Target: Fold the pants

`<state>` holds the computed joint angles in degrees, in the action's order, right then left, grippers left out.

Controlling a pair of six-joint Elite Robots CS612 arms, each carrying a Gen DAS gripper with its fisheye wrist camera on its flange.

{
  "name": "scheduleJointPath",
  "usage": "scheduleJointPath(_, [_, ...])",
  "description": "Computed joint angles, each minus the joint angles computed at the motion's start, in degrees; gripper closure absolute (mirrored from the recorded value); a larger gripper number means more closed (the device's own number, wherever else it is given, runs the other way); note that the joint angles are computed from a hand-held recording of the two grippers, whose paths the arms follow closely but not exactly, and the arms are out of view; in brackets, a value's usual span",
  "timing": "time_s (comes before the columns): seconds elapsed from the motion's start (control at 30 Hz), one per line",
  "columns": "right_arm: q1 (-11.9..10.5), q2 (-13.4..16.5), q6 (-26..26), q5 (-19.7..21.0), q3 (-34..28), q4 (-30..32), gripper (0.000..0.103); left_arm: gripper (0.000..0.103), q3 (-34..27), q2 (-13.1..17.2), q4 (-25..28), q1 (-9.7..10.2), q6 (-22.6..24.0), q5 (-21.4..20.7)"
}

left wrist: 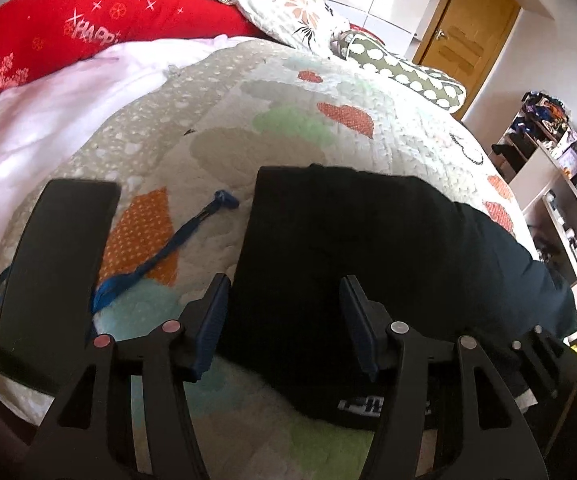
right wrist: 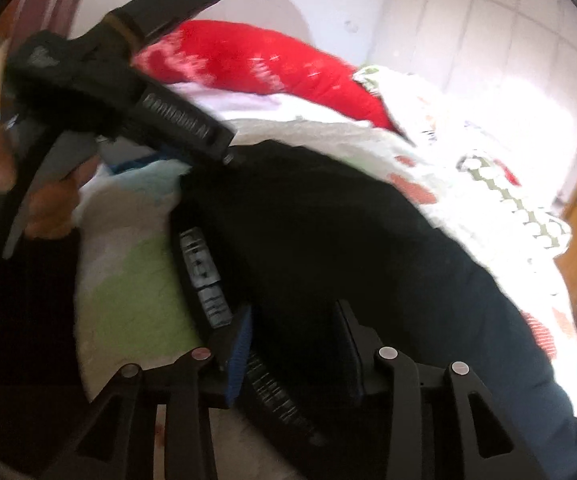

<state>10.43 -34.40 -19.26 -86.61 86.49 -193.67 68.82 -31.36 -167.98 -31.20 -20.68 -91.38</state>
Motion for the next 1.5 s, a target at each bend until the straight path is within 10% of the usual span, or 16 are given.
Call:
scheduleJointPath(0.23, [-3.17,-0.54,8.5,12.58,-1.49,5.07,0.093,0.072,-1.07,0.12,-1.14,0.05,1.05,-3.05])
scheduleJointPath(0.57, [-4.48,-3.33,11.45,25.12,2.79,5.39,0.094,0.076,6.47,-3.78,-6.77,0.19,2.85,-0.94])
scheduleJointPath(0.77, [-3.1,-1.8,11.31,21.48,1.8,5.82,0.091,0.071,5.68,-2.85,-1.7,0.0,0.2,2.07])
scheduleJointPath(1.0, [-7.88,-6.92,18.02,19.09,11.3,-5.5,0.079,0.058,8.83,-5.42,-9.15,-1.64,-1.36,14.2])
scheduleJointPath(1.3, [-15.51,-11.98,35.68,-5.32,23.32,-15.88,0.057,0.051,4.34,-3.27,-7.08,-2.43,3.23,8.33])
scheduleJointPath(1.5, [-19.02,-10.58,39.62,-0.53,21.51,-8.65,0.054,0.051,-1.17,-0.11,-1.17,-4.12,6.63,6.51])
